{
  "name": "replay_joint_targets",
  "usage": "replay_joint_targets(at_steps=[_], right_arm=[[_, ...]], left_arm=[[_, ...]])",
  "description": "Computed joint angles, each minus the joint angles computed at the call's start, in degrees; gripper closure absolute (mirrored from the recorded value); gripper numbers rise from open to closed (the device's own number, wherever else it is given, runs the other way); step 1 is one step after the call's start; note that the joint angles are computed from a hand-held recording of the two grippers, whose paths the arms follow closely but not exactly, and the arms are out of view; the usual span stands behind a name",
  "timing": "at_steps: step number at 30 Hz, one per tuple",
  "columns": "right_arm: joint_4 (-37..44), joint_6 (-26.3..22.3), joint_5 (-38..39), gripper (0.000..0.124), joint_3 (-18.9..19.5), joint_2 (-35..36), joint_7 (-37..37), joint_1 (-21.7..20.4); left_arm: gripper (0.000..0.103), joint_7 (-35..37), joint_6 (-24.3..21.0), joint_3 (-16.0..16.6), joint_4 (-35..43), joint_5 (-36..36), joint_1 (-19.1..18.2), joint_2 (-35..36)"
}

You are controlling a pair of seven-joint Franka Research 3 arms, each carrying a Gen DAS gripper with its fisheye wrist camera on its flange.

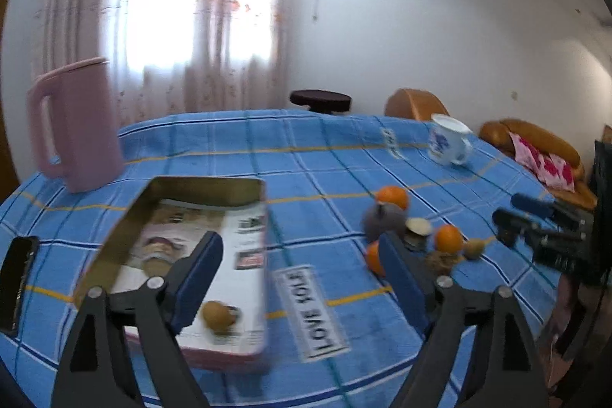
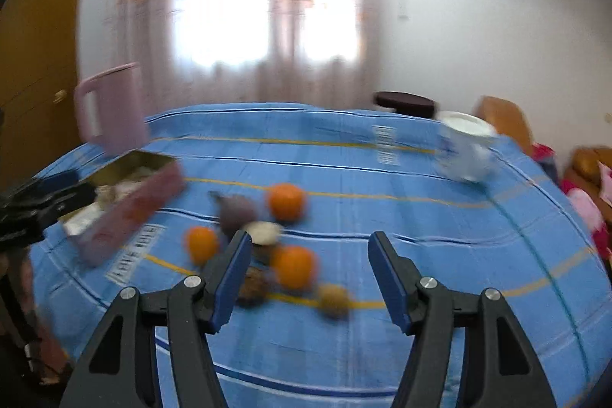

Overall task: Organize fruits
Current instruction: 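Grasp an orange with the left tool while the right grasps a dark brown fruit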

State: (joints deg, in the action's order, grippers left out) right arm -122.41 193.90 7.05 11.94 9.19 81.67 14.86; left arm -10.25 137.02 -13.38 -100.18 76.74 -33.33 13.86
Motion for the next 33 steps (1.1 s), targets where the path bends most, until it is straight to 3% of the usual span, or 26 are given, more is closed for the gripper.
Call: replay_joint_targets(at_steps=[6, 10, 18, 21, 23, 26, 33], right_arm=[[-1.55, 1.64, 7.59, 0.059, -7.38, -0.80, -3.39, 4.30], [-1.71, 1.17, 9.50, 0.059, -8.37, -0.65, -4.23, 3.97], [1.67, -1.64, 24.30, 0.059, -23.05, 2.15, -15.88, 19.71], [2.95, -4.85, 25.49, 0.059, -31.39, 3.55, -16.04, 27.29], [3.38, -6.38, 24.38, 0.059, -30.50, 3.52, -14.80, 25.93], [4.52, -10.30, 21.70, 0.064, -34.07, 4.19, -11.73, 28.29], [6.28, -16.97, 16.91, 0.077, -29.46, 4.44, -8.93, 22.71]], left_arm=[[0.017, 7.06, 0.31, 0.44, 7.13, -3.73, -1.82, 6.05], [0.015, 10.59, 0.84, 1.93, 10.29, -6.43, -3.19, 8.70], [0.015, 15.51, 0.84, 4.29, 14.43, -10.90, -4.76, 12.09], [0.015, 16.95, 2.05, 4.61, 15.30, -13.27, -4.47, 12.87], [0.015, 18.50, 2.85, 4.65, 16.01, -15.26, -4.23, 13.47], [0.015, 21.70, 2.82, 4.66, 17.41, -18.41, -4.19, 14.52], [0.022, 26.73, 6.36, 4.46, 18.20, -26.87, -2.53, 16.04]])
